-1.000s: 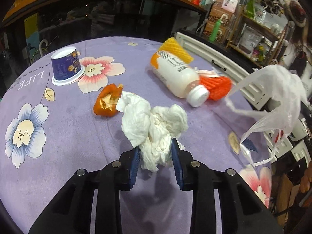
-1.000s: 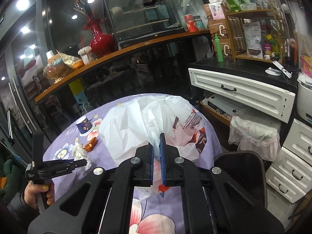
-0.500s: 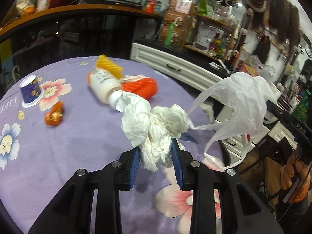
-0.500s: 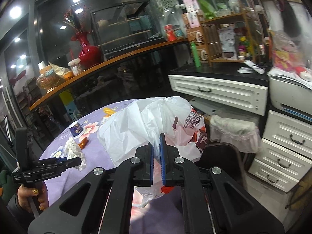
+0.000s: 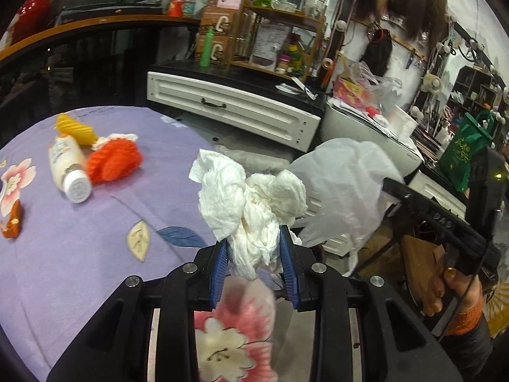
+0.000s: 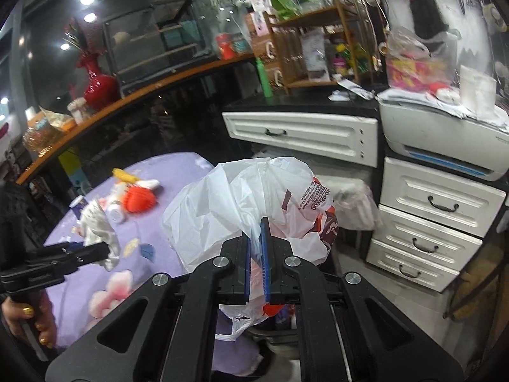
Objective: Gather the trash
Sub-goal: 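Carry the white bag and tissues over to the black bin with both tools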
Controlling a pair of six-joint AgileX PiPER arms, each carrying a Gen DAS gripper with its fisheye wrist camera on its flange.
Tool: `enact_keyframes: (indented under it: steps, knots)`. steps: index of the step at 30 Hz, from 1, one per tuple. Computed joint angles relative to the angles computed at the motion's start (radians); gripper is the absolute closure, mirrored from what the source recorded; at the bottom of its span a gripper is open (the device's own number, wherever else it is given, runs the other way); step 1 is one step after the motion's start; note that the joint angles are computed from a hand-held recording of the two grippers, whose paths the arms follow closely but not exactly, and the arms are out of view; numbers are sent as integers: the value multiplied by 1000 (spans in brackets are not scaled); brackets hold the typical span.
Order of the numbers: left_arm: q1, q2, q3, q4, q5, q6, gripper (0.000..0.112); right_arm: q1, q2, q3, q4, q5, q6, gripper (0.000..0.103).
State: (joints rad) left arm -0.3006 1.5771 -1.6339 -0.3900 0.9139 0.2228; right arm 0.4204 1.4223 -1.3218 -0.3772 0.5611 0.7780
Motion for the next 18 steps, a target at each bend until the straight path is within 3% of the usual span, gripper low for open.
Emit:
enact_keyframes:
  steps: [15, 18]
  knots:
    - [-105, 98, -76, 46, 23, -36, 81, -151, 210, 43, 330, -138, -255, 97]
    - [-114, 116, -90, 45, 35, -42, 81, -164, 274, 18, 393, -134, -304, 95]
